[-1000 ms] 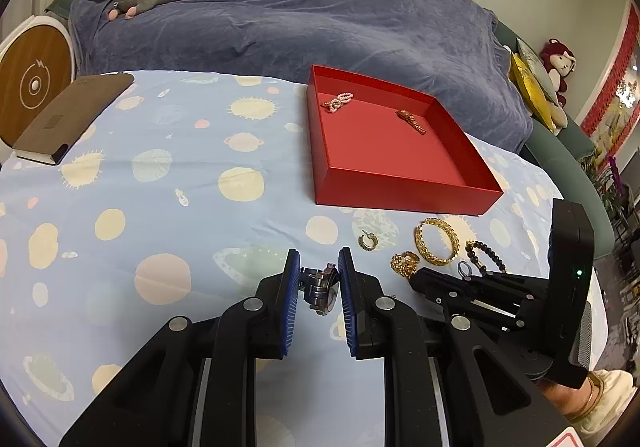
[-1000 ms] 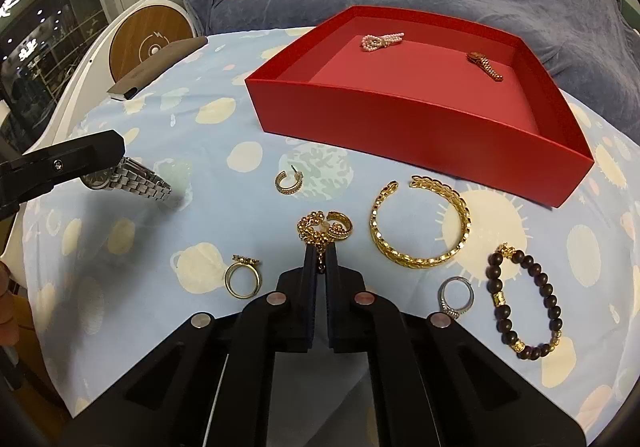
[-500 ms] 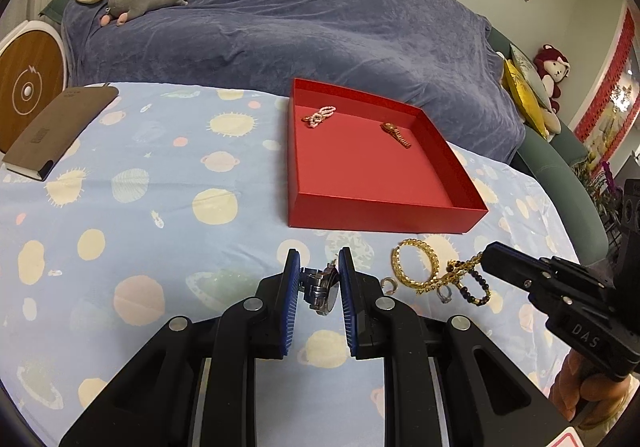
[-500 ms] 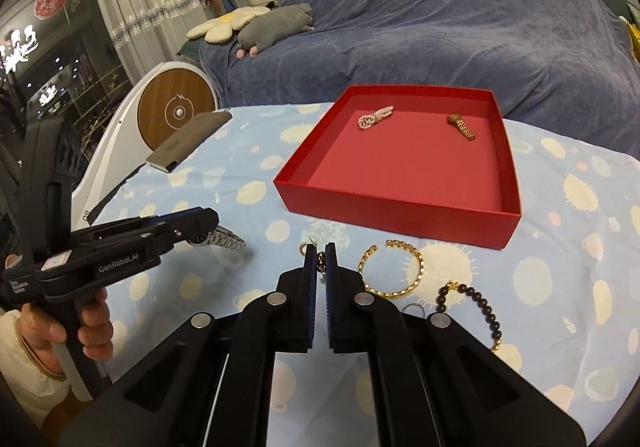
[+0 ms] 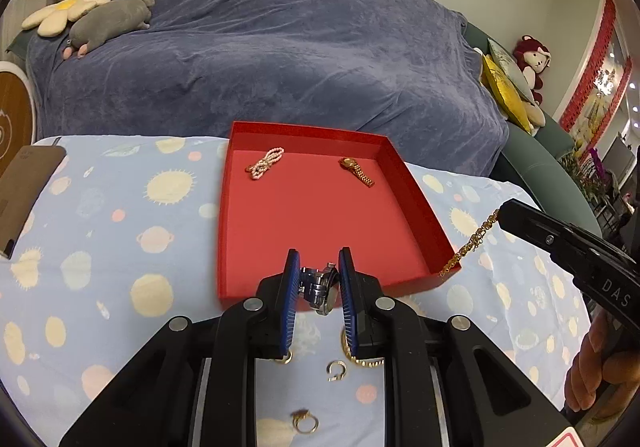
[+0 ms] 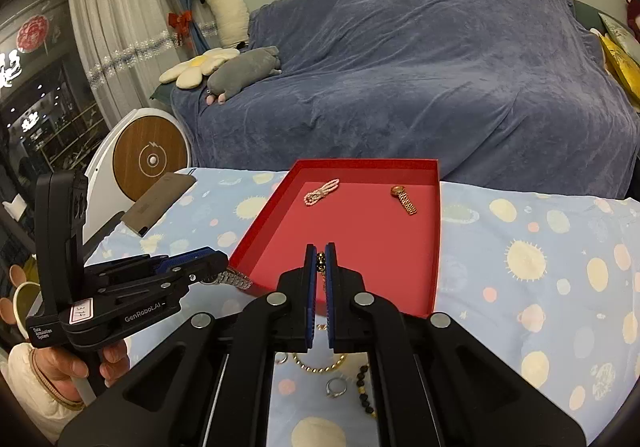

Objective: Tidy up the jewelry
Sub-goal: 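Carry both items into the red box and open both grippers, then reach the right gripper to the black bead bracelet and close on it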

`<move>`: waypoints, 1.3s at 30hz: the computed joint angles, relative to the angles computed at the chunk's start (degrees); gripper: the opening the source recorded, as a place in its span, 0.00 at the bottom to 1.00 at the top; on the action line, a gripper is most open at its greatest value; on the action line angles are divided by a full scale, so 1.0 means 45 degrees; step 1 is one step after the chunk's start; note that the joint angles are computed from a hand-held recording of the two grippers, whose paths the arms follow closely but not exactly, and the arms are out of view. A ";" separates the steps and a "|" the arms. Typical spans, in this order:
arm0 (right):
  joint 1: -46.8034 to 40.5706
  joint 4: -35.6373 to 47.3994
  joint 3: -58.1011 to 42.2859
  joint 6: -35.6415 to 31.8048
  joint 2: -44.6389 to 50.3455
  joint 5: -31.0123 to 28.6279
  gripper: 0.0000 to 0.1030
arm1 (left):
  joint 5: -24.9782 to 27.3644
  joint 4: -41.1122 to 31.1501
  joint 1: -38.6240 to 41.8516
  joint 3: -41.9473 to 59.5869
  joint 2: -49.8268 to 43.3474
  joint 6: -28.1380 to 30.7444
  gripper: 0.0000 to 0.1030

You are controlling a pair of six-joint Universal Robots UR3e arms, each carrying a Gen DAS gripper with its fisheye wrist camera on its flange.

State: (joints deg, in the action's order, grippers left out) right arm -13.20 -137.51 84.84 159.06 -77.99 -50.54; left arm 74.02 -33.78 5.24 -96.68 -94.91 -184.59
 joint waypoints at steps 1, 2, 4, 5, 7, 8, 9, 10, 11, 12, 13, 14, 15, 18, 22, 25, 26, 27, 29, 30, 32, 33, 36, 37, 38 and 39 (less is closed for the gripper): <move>0.0155 0.0031 -0.0715 0.0154 0.0596 -0.0200 0.03 | 0.0068 -0.0029 -0.0070 0.0565 -0.0536 -0.0023 0.16; 0.0294 0.0010 -0.1329 0.0321 0.1145 -0.0360 0.03 | 0.0123 -0.0095 -0.0137 0.1196 -0.1114 -0.0038 0.16; 0.0547 0.0081 -0.2662 0.0669 0.2334 -0.0619 0.03 | 0.0197 -0.0257 -0.0225 0.2496 -0.2293 -0.0121 0.16; 0.0681 0.0106 -0.3292 0.0845 0.2884 -0.0810 0.03 | 0.0182 -0.0255 -0.0242 0.3038 -0.2808 -0.0157 0.16; 0.0911 0.0299 -0.4707 0.1205 0.4069 -0.1083 0.03 | 0.0348 -0.0479 -0.0304 0.4272 -0.3876 -0.0301 0.16; 0.1004 0.0539 -0.5519 0.1369 0.4690 -0.1208 0.03 | 0.0351 -0.0571 -0.0288 0.4850 -0.4374 -0.0346 0.16; 0.1102 0.0750 -0.6331 0.1574 0.5305 -0.1341 0.03 | 0.0367 -0.0566 -0.0282 0.5327 -0.4820 -0.0403 0.16; 0.1168 0.1007 -0.7116 0.1699 0.5887 -0.1401 0.03 | 0.0461 -0.0677 -0.0303 0.5984 -0.5360 -0.0433 0.16; 0.1268 0.1253 -0.7941 0.1792 0.6491 -0.1553 0.03 | 0.0576 -0.0784 -0.0336 0.6457 -0.5721 -0.0442 0.16; 0.1383 0.1429 -0.8618 0.1847 0.6989 -0.1777 0.03 | 0.0682 -0.0895 -0.0350 0.7049 -0.6196 -0.0489 0.16; 0.1502 0.1752 -0.9522 0.1869 0.7619 -0.1975 0.03 | 0.0655 -0.1029 -0.0320 0.7550 -0.6585 -0.0488 0.16; 0.1580 0.1968 -1.0082 0.1898 0.8029 -0.2094 0.03 | 0.0615 -0.1162 -0.0258 0.7939 -0.6884 -0.0501 0.16; 0.1668 0.2363 -1.0951 0.1955 0.8613 -0.2249 0.03 | 0.0590 -0.1313 -0.0224 0.8356 -0.7202 -0.0535 0.16; 0.1846 0.3292 -1.2863 0.1906 0.9861 -0.2620 0.03 | 0.0577 -0.1708 -0.0167 0.9207 -0.7914 -0.0454 0.16; 0.1786 0.2873 -1.2088 0.1888 0.9648 -0.2801 0.07 | 0.0768 -0.1163 -0.0128 0.8795 -0.7848 -0.0521 0.23; 0.1462 0.1930 -0.9957 0.1922 0.8394 -0.2509 0.10 | 0.1048 -0.0541 -0.0116 0.7743 -0.7105 -0.0536 0.45; 0.1313 0.1525 -0.8970 0.1926 0.7777 -0.2353 0.11 | 0.1081 -0.0324 -0.0090 0.7308 -0.6762 -0.0552 0.47; 0.1186 0.1178 -0.8121 0.1909 0.7229 -0.2224 0.19 | 0.1031 -0.0252 -0.0035 0.6904 -0.6379 -0.0534 0.50; 0.0892 0.0491 -0.6222 0.1751 0.5883 -0.1991 0.30 | 0.0962 -0.0112 0.0093 0.5914 -0.5466 -0.0619 0.56; 0.0737 0.0175 -0.5266 0.1608 0.5182 -0.1857 0.33 | 0.0787 0.0034 0.0223 0.5238 -0.4892 -0.0672 0.56; 0.0360 -0.0217 -0.3355 0.1193 0.3679 -0.1492 0.33 | 0.0595 0.0054 0.0433 0.4123 -0.3819 -0.0710 0.57; 0.0164 -0.0325 -0.2472 0.1019 0.2952 -0.1323 0.34 | 0.0558 0.0139 0.0511 0.3417 -0.3181 -0.0681 0.57; -0.0411 -0.0378 -0.0147 0.0535 0.1012 -0.0802 0.35 | 0.0892 0.0289 0.0528 0.1546 -0.1486 -0.0454 0.57; -0.0609 -0.0502 0.0729 0.0345 0.0319 -0.0684 0.36 | 0.1009 0.0346 0.0504 0.1020 -0.1019 -0.0384 0.57; -0.0764 -0.0578 0.1478 0.0135 -0.0275 -0.0634 0.36 | 0.1126 0.0464 0.0487 0.0385 -0.0500 -0.0335 0.57; -0.0937 -0.0717 0.2310 -0.0069 -0.0903 -0.0573 0.37 | 0.1178 0.0566 0.0478 -0.0235 -0.0012 -0.0270 0.57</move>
